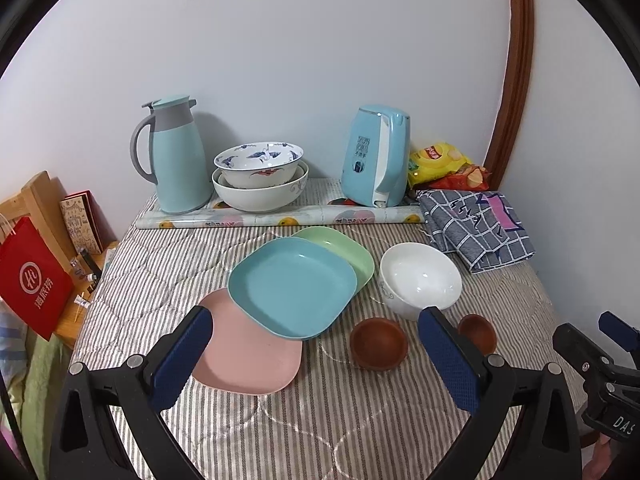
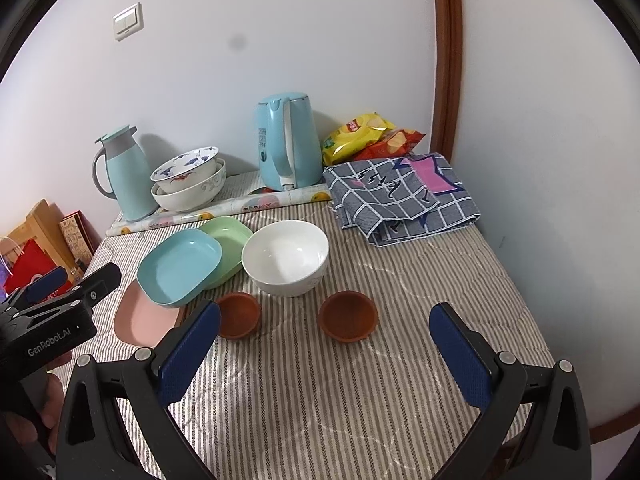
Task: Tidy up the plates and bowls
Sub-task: 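Move both tools forward toward the light-blue plate rim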
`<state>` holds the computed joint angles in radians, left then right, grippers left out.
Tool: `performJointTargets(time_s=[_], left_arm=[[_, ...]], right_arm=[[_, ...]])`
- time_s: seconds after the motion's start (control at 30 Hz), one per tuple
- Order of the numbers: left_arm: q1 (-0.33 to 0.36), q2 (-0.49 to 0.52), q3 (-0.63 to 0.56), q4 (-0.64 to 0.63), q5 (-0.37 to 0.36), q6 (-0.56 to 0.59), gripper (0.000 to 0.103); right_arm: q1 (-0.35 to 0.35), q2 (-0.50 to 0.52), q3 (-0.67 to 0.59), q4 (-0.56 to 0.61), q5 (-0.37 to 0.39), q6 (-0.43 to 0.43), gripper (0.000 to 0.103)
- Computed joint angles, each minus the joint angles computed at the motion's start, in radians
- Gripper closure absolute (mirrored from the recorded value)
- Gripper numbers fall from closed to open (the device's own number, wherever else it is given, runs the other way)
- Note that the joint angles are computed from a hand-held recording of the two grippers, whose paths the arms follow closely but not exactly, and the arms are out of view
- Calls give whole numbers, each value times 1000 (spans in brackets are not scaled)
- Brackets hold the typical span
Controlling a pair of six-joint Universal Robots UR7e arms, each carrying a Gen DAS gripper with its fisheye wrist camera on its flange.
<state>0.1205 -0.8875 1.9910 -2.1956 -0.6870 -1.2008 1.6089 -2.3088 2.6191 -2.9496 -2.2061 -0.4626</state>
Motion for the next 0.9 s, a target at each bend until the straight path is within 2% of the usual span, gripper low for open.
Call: performJointTargets(time_s=[0.3,0.5,0.6,0.83,0.9], left_arm=[[61,28,-13,-4,1,26,0],[103,27,-5,1,12,16,1],[128,31,-4,8,30,13,1],[179,32,3,6,66,12,1],[191,30,2,10,69,11,5]], right_arm=[[-44,136,-7,-96,42,-49,3],[-70,253,-28,-159,72,-84,9],[-91,301,-38,-181,108,-91,9],[-101,432,-75,-215,146,-112,18],[-98,465,-84,-226,150,-118,20]])
